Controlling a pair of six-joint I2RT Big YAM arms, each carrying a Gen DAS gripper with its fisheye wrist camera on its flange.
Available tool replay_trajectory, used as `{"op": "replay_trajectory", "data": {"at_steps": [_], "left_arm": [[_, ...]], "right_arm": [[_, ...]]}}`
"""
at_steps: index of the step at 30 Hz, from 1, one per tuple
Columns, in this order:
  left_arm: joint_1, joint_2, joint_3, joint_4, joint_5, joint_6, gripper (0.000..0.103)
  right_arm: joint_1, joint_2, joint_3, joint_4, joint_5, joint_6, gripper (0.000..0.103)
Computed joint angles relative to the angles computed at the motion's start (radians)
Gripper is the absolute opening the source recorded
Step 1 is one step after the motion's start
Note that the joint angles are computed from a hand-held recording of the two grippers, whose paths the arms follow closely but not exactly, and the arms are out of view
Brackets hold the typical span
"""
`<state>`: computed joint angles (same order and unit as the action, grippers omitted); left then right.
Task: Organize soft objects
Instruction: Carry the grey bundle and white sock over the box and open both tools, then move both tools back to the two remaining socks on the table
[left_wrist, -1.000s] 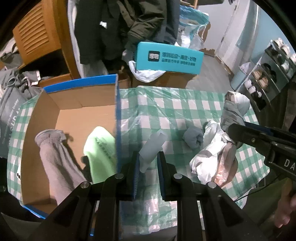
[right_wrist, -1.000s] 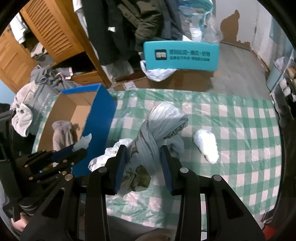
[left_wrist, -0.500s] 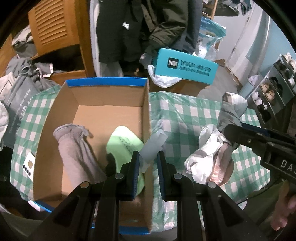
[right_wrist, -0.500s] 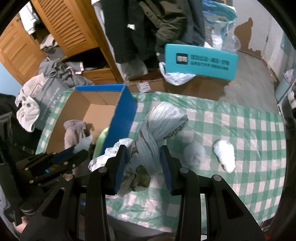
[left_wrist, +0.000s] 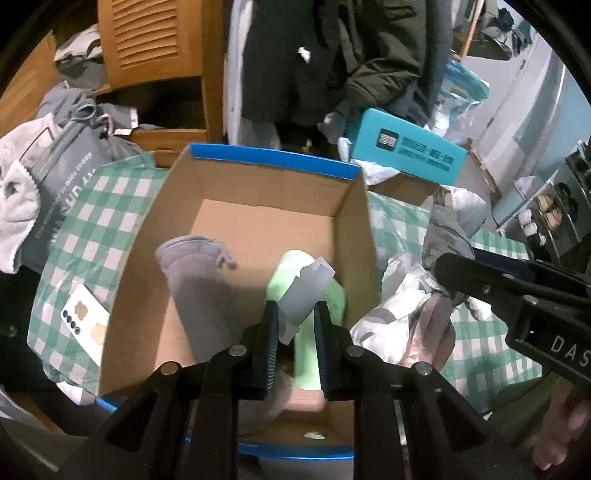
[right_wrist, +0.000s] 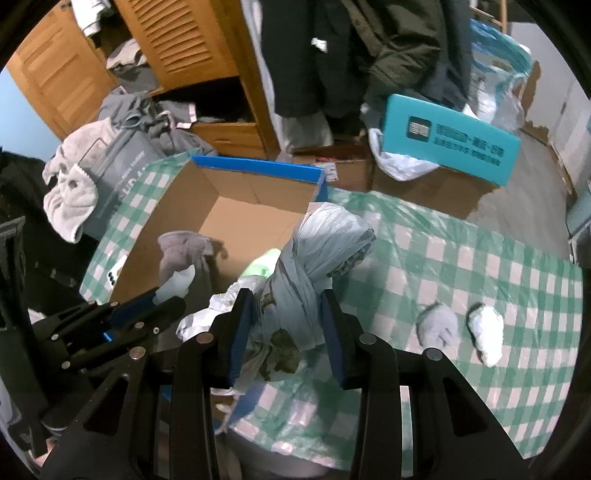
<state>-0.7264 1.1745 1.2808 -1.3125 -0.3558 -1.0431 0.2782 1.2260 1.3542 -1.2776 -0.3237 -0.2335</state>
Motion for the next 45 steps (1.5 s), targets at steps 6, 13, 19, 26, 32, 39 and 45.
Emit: {"op": "replay_trajectory", "data": {"at_steps": [6, 13, 19, 26, 32, 39, 45], "left_arm": [[0.026, -0.041, -0.041, -0.012, 0.007, -0.013, 0.019], [0.049, -0.067, -0.073, -0.031, 0.014, -0.024, 0.019], [0.067, -0.082, -0.094, -0.036, 0.027, -0.034, 0.02], [0.068, -0.076, -0.089, -0.048, 0.021, -0.049, 0.036], [0.058, -0.065, -0.076, -0.056, 0.011, -0.05, 0.048], [0.042, -0.036, -0.054, -0.065, 0.008, -0.038, 0.051], [0.018, -0.01, -0.024, -0.066, -0.003, -0.032, 0.055]], "right_arm": [[0.085, 0.011, 0.0, 0.008, 0.039, 0.009, 0.036], [0.158, 0.034, -0.009, 0.013, 0.081, 0.021, 0.036], [0.19, 0.053, -0.011, 0.003, 0.097, 0.023, 0.038], [0.18, 0.052, -0.012, 0.009, 0.11, 0.027, 0.057], [0.14, 0.05, -0.007, 0.008, 0.104, 0.044, 0.058], [0.096, 0.041, -0.009, 0.001, 0.096, 0.044, 0.058], [0.059, 0.03, -0.015, -0.003, 0.094, 0.034, 0.058]]}}
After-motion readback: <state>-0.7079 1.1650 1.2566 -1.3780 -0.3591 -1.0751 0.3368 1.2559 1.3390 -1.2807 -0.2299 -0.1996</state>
